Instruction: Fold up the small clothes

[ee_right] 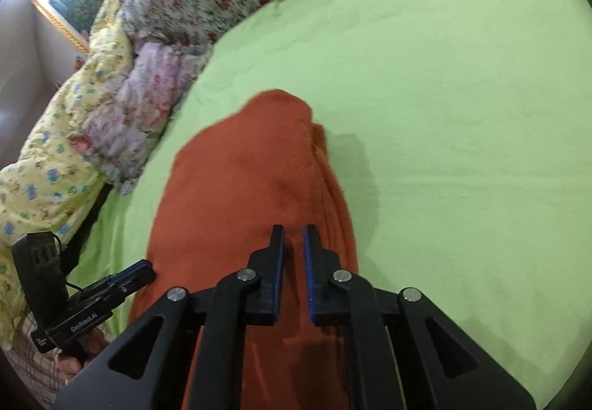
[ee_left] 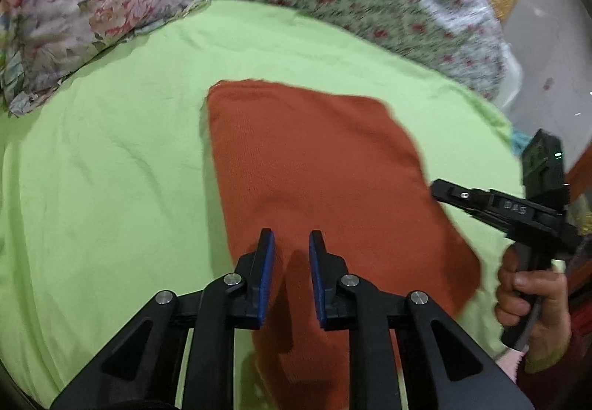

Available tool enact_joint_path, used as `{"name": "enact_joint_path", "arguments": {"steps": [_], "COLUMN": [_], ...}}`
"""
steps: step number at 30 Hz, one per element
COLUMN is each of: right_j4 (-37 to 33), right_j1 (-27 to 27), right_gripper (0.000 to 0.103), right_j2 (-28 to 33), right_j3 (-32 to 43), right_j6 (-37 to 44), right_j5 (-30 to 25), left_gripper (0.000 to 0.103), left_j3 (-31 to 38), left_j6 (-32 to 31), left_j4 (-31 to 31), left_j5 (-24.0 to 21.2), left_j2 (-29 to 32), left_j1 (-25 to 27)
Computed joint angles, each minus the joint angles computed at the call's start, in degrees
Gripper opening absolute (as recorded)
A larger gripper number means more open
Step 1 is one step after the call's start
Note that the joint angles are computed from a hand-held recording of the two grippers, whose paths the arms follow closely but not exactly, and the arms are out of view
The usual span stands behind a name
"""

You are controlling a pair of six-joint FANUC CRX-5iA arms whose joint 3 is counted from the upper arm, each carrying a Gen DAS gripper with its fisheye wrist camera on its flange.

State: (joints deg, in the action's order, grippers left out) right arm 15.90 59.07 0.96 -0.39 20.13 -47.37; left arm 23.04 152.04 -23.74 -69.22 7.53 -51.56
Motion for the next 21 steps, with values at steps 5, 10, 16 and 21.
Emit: {"name": "enact_joint_path", "arguments": {"steps": [5,10,16,21], "right_j4": [3.3,4.7,6.3,8.7], "right_j1": [5.0,9.3,10.6,11.3], "right_gripper": [0.013,0.013,0.012,0.01], "right_j2": [-5.4,-7.6,-8.7,-9.7], "right_j3": [-3.9,-6.7,-10.0,-12.5], "right_j6": [-0.8,-2.6,-5.1,-7.7], "right_j5": [0.9,-3.6,-5.2,-4.2], "left_gripper": [0.018,0.017,0.015,0.015], "left_j3": [-4.8,-5.0,-5.5,-3.6], "left_j6": [5.6,5.7,5.4,5.8], "left_j4": [-2.0,-0.9,0.9,-0.6], "left_j5": [5.3,2.8,1.7,-0.7], "left_j2": [-4.1,-2.7,-1.0,0.1], "left_j1": [-5.2,-7.0,-6.1,-7.4]}}
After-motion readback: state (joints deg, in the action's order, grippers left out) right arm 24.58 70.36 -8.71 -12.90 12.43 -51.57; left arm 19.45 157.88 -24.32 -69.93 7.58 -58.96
